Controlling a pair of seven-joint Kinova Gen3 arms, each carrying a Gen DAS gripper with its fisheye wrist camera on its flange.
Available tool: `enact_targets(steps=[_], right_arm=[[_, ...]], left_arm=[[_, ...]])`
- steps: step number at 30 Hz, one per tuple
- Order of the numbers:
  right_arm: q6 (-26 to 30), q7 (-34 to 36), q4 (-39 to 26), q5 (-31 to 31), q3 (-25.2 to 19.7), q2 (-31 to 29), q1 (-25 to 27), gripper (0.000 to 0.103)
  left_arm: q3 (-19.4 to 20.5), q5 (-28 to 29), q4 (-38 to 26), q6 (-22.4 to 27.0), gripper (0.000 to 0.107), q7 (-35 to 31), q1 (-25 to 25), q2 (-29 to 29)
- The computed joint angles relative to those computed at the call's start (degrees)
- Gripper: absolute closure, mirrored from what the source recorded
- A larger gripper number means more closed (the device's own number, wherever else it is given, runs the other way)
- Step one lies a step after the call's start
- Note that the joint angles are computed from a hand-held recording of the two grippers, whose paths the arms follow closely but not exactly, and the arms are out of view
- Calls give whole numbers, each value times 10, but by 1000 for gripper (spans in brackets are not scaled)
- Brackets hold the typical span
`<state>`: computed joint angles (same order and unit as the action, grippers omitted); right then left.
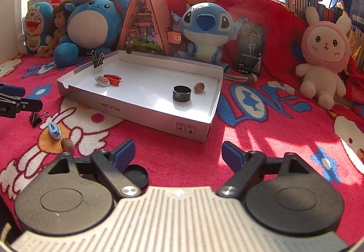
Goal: Organize rigid objects
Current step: 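Lift both grippers out of the tray toward the black binder clip and lids, then grasp the black binder clip with the left gripper while the right gripper grasps a black lid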
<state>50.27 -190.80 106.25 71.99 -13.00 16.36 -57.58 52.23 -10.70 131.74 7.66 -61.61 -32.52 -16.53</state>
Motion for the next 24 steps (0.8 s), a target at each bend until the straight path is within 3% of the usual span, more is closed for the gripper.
enact_targets(steps=[8, 12, 17, 24], right_arm=[[11, -8, 16, -8, -9, 2, -12, 12], [22, 5, 16, -10, -11, 11, -22, 12], [9, -1, 22, -6, -8, 13, -24, 12], [11, -30, 32, 27, -8, 14, -35, 13]], left_arm=[[-26, -10, 19, -10, 35, -3, 27, 25], [15, -15, 23, -23, 38, -1, -8, 24], [69, 5, 20, -34, 49, -12, -63, 24], [94, 39, 18, -40, 58, -44, -88, 18]])
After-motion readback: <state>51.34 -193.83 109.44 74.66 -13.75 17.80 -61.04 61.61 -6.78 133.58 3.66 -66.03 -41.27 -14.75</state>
